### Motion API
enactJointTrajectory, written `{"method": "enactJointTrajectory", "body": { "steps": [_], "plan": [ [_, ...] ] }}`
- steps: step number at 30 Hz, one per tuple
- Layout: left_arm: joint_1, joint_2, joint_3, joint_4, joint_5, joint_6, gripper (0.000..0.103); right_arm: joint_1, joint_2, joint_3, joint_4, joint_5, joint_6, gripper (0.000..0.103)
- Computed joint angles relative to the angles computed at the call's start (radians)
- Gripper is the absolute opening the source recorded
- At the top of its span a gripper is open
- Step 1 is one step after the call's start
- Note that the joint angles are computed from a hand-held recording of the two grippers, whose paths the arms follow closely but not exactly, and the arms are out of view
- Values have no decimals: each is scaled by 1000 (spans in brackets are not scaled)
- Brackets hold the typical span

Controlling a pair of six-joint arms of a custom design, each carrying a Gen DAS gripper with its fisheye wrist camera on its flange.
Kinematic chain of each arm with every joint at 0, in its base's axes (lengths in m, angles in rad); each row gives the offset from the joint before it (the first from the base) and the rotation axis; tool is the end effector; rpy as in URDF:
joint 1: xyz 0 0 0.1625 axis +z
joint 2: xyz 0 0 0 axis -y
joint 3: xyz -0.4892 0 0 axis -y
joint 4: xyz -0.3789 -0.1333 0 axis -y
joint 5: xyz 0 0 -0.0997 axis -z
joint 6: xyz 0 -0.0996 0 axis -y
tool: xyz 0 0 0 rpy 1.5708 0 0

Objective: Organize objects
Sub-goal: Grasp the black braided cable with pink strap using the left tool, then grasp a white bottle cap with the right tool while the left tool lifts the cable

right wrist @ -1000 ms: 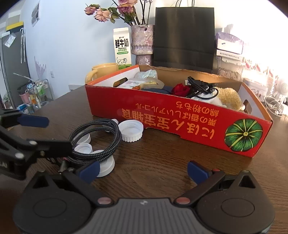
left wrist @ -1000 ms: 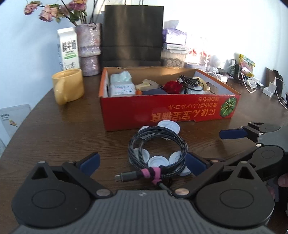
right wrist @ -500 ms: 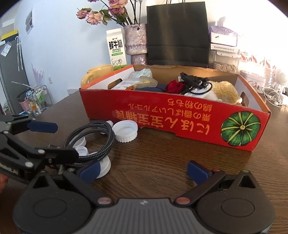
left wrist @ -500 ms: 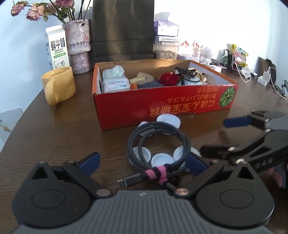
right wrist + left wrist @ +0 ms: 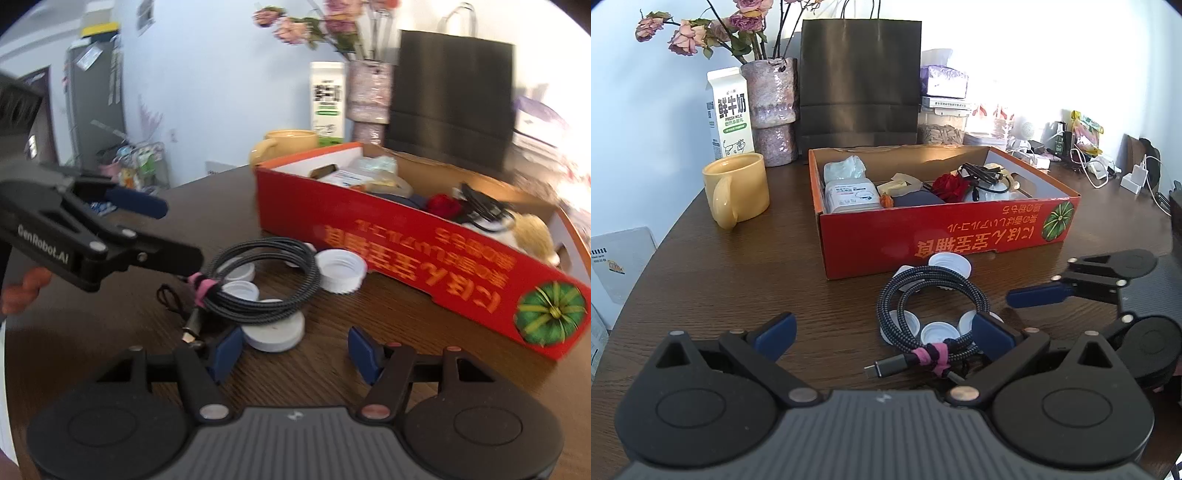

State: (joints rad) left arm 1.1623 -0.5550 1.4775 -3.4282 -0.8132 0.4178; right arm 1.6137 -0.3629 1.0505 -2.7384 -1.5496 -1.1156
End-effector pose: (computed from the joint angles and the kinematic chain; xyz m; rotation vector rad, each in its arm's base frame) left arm -0.1175 -0.7794 0.1555 0.4713 2.1597 -1.0899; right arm 0.1732 -0.8779 0.0534 1.5664 -2.3813 0.6150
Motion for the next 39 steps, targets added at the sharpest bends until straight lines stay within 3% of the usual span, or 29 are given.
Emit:
{"method": "enactJointTrajectory", "body": {
  "steps": [4, 10, 15, 25, 27, 28, 39],
  "plan": [
    [0, 4, -6, 26, -4, -2, 103, 5, 15, -37, 54, 7, -50, 60],
    [6, 18, -38, 76, -11, -18, 103, -4, 21, -97, 182, 49, -111, 36],
    [14, 45, -97, 148, -19, -20, 103, -11, 24, -137, 263, 66, -154, 36],
    [34, 77, -175, 235, -56, -28, 103, -12, 33, -156, 263, 65, -163, 36],
    [39, 68, -170, 253, -90, -43, 92, -12, 36, -160, 263, 64, -162, 36],
    [38, 69, -169, 245, -83, -45, 87, -11, 36, -159, 261, 64, -164, 36],
    [38, 67, -143, 175, -75, -47, 84, -3, 46, -158, 238, 62, -176, 37]
  ]
}}
